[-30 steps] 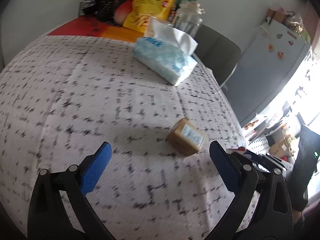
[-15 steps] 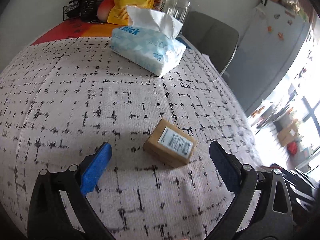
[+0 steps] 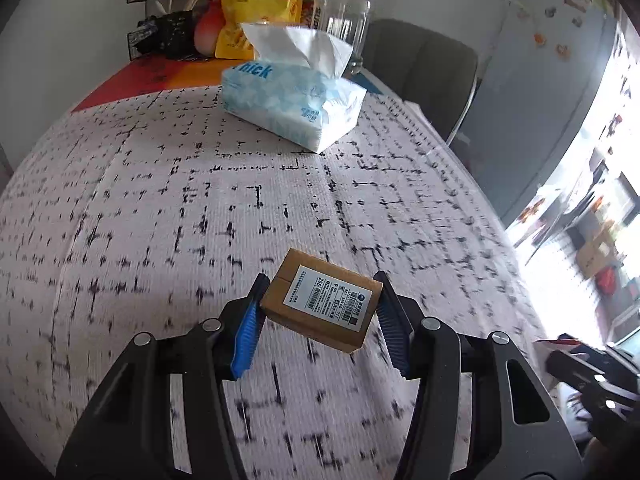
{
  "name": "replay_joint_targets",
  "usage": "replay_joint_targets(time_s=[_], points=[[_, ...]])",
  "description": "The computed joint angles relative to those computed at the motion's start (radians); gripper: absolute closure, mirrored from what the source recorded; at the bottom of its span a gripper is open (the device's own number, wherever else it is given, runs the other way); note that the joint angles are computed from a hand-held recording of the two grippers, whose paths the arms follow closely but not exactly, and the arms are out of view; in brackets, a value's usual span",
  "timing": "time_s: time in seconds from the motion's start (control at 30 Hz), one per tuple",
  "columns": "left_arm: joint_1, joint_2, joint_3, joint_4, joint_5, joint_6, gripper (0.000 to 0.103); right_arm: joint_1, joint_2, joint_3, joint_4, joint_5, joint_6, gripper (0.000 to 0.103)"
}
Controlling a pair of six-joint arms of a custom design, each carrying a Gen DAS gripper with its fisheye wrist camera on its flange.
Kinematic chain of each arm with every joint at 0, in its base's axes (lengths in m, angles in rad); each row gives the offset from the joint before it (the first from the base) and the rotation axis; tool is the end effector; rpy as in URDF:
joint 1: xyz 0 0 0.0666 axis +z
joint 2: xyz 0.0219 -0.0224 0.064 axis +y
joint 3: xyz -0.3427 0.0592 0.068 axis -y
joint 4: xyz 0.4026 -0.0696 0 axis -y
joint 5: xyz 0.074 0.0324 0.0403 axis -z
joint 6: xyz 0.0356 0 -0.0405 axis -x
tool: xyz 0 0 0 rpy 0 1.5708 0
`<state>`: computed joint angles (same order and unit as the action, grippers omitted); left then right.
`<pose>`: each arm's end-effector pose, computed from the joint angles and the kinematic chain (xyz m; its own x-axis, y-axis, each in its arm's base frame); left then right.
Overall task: Collect trash
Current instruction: 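Carry the cardboard box and paper scrap over the tan bin with both grippers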
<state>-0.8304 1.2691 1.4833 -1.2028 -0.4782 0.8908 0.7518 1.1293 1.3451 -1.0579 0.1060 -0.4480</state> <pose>0.3061 -0.3113 0.4753 -0.7312 -0.2232 -0.6446 -0.1333 0.9735 -0.1859 0.2972 0.2721 0.4740 -0.7631 -0.1238 -0.6344 -0.3297 0.9188 0.2173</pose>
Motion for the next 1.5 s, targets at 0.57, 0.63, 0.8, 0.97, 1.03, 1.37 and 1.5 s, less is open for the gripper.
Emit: replay_joint_targets(time_s=[0.57,0.63,0.8,0.97,1.03,1.37,1.5], points=[[-0.178,-0.094,-0.001,-0.042,-0.125,0.118,0.050,0.067,-0.168,-0.078,-0.048,0.075,-0.106,0.077],[-0.196,-0.080,0.022,-0.042,-0.136,0.114,0.050,0.057,-0.192,-0.090,-0.056,0.080,-0.111,0.077],[-0.238,-0.009,0.110,-0.020,-0.142,0.062,0.050,0.020,-0.259,-0.127,-0.089,0.101,-0.104,0.077],[-0.264,0.063,0.180,0.021,-0.114,0.011,0.050,-0.052,-0.333,-0.171,-0.117,0.097,-0.095,0.077],[-0.268,0.099,0.213,0.033,-0.092,-0.001,0.050,-0.091,-0.367,-0.192,-0.123,0.089,-0.096,0.077],[-0.294,0.299,0.405,0.057,-0.009,-0.081,0.050,-0.322,-0.490,-0.292,-0.152,0.001,-0.053,0.076],[-0.297,0.365,0.471,0.053,0.017,-0.098,0.050,-0.417,-0.527,-0.332,-0.157,-0.049,-0.027,0.076]])
